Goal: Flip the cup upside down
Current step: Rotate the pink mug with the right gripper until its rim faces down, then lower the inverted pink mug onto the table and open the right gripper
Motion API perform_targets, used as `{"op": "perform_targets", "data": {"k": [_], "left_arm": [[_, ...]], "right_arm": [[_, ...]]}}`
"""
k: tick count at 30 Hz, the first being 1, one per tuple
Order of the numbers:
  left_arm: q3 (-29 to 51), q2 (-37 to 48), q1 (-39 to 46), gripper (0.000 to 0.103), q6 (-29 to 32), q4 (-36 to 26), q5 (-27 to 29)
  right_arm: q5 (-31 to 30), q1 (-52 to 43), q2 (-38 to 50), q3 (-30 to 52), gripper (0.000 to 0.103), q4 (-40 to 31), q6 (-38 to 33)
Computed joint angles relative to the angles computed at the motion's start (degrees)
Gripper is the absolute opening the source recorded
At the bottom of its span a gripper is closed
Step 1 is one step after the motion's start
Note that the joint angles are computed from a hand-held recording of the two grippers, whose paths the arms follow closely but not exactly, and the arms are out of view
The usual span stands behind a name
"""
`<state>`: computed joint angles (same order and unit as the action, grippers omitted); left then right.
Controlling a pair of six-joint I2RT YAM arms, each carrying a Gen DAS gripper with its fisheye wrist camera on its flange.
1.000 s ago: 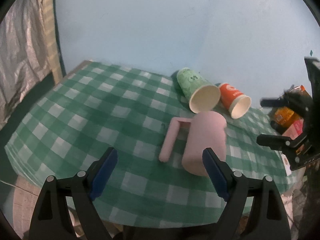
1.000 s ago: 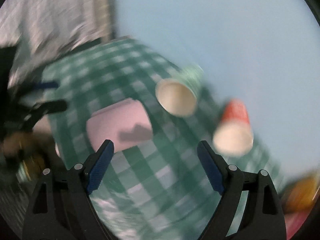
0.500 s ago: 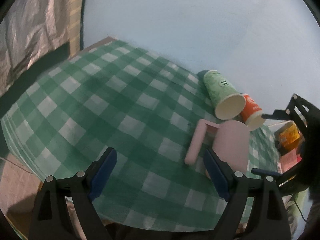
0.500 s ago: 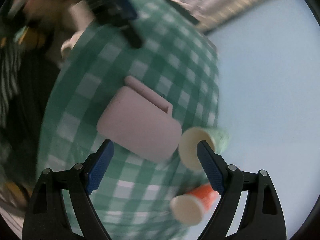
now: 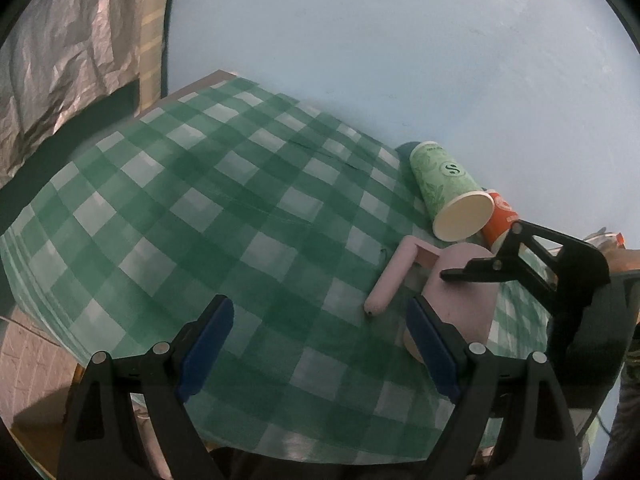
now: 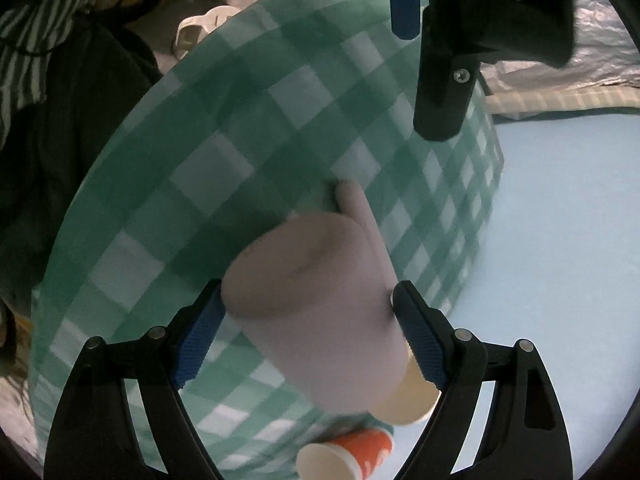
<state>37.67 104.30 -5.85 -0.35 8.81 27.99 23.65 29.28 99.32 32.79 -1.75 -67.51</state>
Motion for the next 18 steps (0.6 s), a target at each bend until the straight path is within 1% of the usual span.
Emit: {"op": "perform_targets", "data": {"k": [3, 7, 11, 13, 17, 18], "left_arm": [[0.2, 0.4, 0.4, 0.089, -0.1, -0.1, 0.3], [0.1, 0.3, 1.0, 0.089, 0.3, -0.1, 0.8], [-0.6, -0.6, 1.9, 0.089, 0.2, 0.2, 1.9], [-0.9, -1.5, 2.2, 0.089, 0.2, 0.0, 2.5], [-1.3, -2.9, 2.3, 0.089, -0.1, 0.1, 3.2], [-1.4, -3.2, 2.2, 0.089, -0.2, 0.0, 3.4]], "right_arm": [[-2.2, -0.1, 0.8, 2.9, 0.083, -3.3, 4.5], [-5.0, -0.9, -0.1, 4.6, 0.082, -5.2, 10.8], [-13.0, -3.8, -4.2, 5.0, 0.081, -7.7, 19.2], [-16.7, -5.6, -7.0, 3.5, 0.079, -6.3, 23.3], [-24.7, -10.0, -12.3, 0.1, 0.078, -3.9, 33.1], [-26.6, -11.1, -13.7, -1.4, 0.078, -2.2, 35.7]]}}
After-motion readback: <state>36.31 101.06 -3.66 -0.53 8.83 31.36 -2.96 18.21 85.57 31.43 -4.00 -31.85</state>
